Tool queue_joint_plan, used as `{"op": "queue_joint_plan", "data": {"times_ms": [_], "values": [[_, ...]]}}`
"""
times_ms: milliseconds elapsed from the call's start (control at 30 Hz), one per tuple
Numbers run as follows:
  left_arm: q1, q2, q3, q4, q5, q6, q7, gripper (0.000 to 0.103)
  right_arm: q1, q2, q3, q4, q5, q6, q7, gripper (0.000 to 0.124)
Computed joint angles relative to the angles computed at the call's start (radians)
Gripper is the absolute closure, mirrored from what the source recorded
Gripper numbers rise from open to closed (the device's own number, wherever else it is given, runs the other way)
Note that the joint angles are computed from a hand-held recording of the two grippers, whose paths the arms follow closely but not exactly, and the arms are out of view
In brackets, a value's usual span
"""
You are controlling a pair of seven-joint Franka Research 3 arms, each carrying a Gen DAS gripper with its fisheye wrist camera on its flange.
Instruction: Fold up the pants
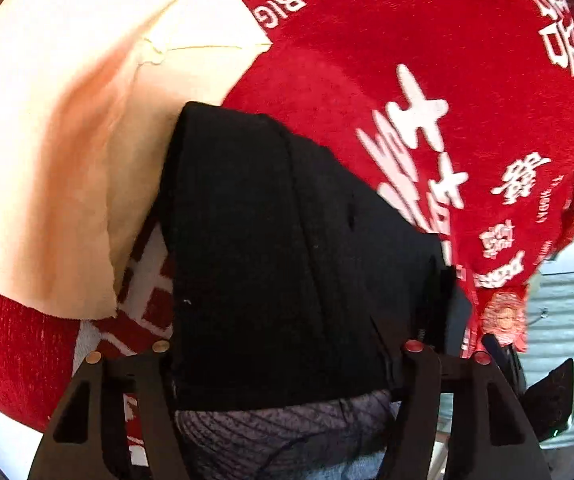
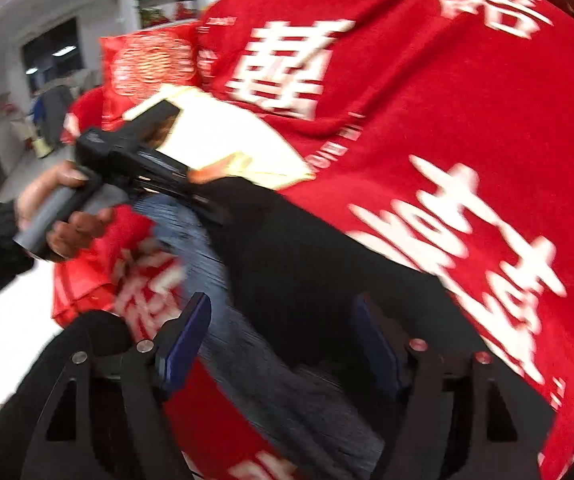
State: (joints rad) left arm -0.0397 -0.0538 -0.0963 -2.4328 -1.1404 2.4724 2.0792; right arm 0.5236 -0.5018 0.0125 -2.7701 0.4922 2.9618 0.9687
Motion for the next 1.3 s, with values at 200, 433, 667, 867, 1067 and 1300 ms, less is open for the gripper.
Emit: {"op": "queue_joint_plan", "data": {"times_ms": [200,433,667,867,1067,1300], "values": [[-0.014,-0.029,-0.008,-0.014,0.064,0.032,0.010,0.060,-0.017,-0.004,-0.059,-0.019,0.043,-0.038,-0.023,0.047],[-0.074,-0.124,-0.015,-0.023,0.161,0.110,-0.047,0.065,-0.065,0.081,0.004,-0.009,-0.049,0.032,0.049,0.047],[-0.155,-0.218,-0.040,-0.002,0.392,0.167,-0.226,0.065,-0.034,0.057,-0.070,0.009,0.124,-0.056,-0.066,0.045],[-0.219,-0.231,-0.106,0.072,0.633,0.187,-0.390,0.065,-0.189,-0.184,-0.074,-0.112,0.055,-0.113,-0.061,0.044],[-0.301,-0.168,-0.187,0.201,0.871,0.149,-0.527,0.065,-0.358,-0.322,-0.131,-0.199,-0.027,-0.176,-0.058,0.044],[-0.412,0.130,-0.260,0.451,1.163,0.039,-0.748,0.065,-0.489,-0.398,-0.194,-0.257,-0.053,-0.202,-0.100,0.044]]}}
